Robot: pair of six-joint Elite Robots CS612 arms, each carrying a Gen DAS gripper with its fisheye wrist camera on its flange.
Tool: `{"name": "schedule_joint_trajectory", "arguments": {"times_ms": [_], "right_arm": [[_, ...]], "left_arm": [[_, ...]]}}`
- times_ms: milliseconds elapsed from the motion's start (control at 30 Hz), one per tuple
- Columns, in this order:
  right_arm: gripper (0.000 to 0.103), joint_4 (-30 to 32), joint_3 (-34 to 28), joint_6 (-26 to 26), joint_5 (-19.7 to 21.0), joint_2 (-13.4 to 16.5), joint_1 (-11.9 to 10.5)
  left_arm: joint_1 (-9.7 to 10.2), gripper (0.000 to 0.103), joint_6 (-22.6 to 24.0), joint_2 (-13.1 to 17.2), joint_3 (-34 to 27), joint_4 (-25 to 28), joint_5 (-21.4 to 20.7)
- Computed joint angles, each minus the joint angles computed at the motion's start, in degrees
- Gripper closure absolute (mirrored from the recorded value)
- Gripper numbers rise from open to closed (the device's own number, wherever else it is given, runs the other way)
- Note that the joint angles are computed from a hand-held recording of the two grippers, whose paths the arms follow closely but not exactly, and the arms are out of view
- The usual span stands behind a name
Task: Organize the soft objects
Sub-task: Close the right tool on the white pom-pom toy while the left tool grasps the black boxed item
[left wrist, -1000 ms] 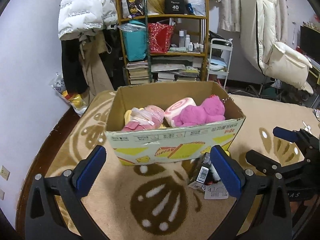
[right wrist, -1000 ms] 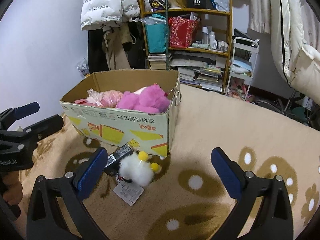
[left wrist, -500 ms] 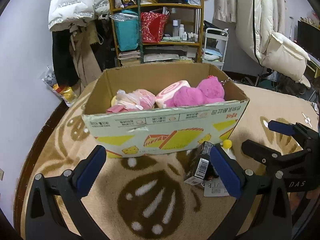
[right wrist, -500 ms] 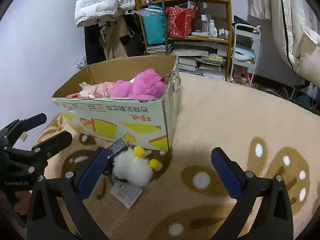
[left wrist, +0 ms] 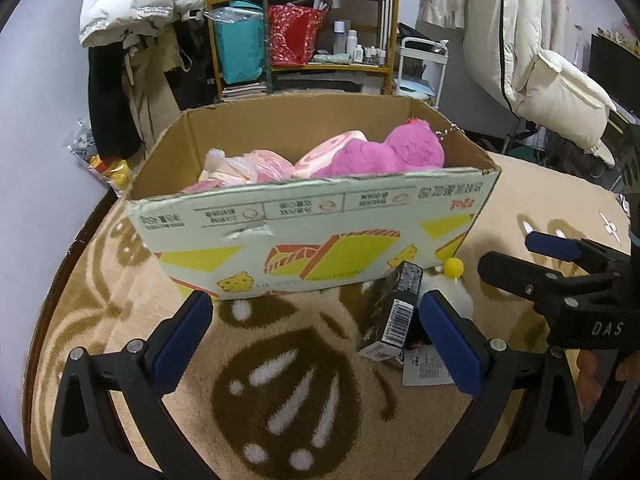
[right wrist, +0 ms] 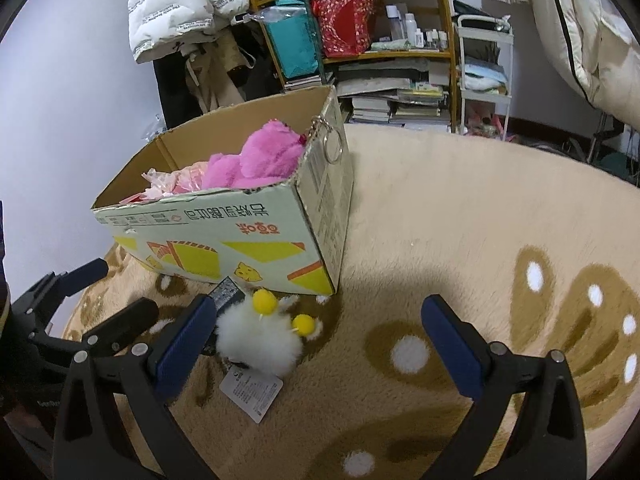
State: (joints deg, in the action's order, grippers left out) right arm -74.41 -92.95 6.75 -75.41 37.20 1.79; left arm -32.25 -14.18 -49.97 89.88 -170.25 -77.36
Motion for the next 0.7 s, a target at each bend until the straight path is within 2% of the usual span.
{"name": "schedule_joint_trajectory", "arguments": {"times_ms": [167,333,567,633,700], "right_arm": [[0.009,1.89,0.85,-0.14,1.43,-0.38,-0.02],[0.023,2.03,1.42,-1.14,1.41,-0.5,0.19],[0.027,3.49,2.04,-1.26,4.57,-0.59,-0.04],[0.034,3.62,2.09,-1.24,3.97,-0.55,0.09],[0.034,3.84,2.2,-0.98,4.49,-0.47,0.05]], "left_arm": [[-0.22,0.001,1.91,0.21,-0.01,0.53,-1.21],[-0.34,0.001,2.91,0.53,-0.18,1.2,-2.42],[-0.41,0.001,3.39,1.08,-0.76,2.91,-2.68],[-0.54,0.001,3.41,1.27,-0.97,3.55,-2.5],[-0.8,0.001,3.47,1.45,-1.11,3.96,-1.41]]}}
